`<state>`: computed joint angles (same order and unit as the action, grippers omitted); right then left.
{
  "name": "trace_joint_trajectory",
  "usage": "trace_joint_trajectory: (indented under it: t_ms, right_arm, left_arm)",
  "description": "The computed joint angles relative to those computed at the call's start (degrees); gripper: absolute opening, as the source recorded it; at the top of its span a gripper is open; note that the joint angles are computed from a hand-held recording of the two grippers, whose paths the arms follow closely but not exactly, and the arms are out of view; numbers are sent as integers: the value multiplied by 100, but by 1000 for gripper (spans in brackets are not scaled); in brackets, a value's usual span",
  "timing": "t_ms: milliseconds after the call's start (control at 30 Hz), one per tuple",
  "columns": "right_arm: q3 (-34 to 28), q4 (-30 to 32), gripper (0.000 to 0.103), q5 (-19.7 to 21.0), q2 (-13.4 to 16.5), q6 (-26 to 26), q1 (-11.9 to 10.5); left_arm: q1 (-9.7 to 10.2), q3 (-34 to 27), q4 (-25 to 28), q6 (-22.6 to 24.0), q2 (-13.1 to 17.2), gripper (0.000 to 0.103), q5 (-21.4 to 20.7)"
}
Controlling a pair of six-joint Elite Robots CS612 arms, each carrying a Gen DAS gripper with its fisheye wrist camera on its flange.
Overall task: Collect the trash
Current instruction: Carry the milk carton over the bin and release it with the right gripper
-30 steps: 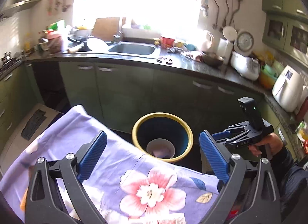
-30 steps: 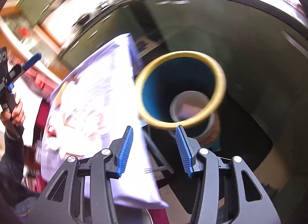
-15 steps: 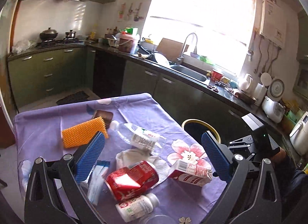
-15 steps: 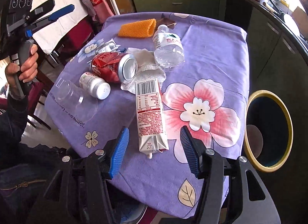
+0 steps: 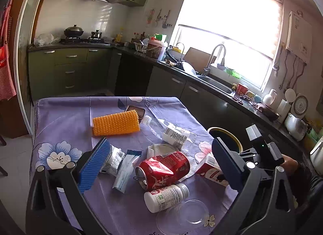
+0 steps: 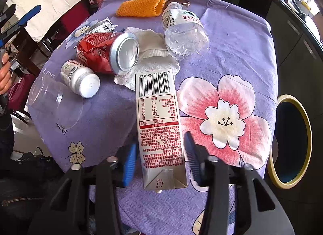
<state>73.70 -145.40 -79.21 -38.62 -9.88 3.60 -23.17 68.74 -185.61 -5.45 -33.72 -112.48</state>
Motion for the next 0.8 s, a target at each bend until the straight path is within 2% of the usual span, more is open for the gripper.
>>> trace_joint_trajectory:
  t_ms: [167,300,400,500,600,733,800]
  right_arm:
    - [202,-362,35,7,-116,206,-39]
    - [565,-881,35,80,-374,589,-200]
    - [812,-1282,35,-240,-557,1108,-395]
    - [867,-1313,35,-619,-609,1692,-638]
    - [681,-974,35,-911,-484,2166,-868]
    - [339,-528,35,-949,-167,2622,-1126]
    - [153,-413,38,-815,10,2790,-1227]
  left_arm:
    - [-10,20,38,59,-15,96,20]
    - [-23,35,39,152,-28,96,12]
    - [-47,51,38,261,-44,96,-9]
    - [-79,83,40,389,-68,96,-41]
    - [-105,103,62,469,-90,96,-79]
    - [-131,170,93,607,-140,96,-92]
    - [-148,223,124,706,-178,96,-76]
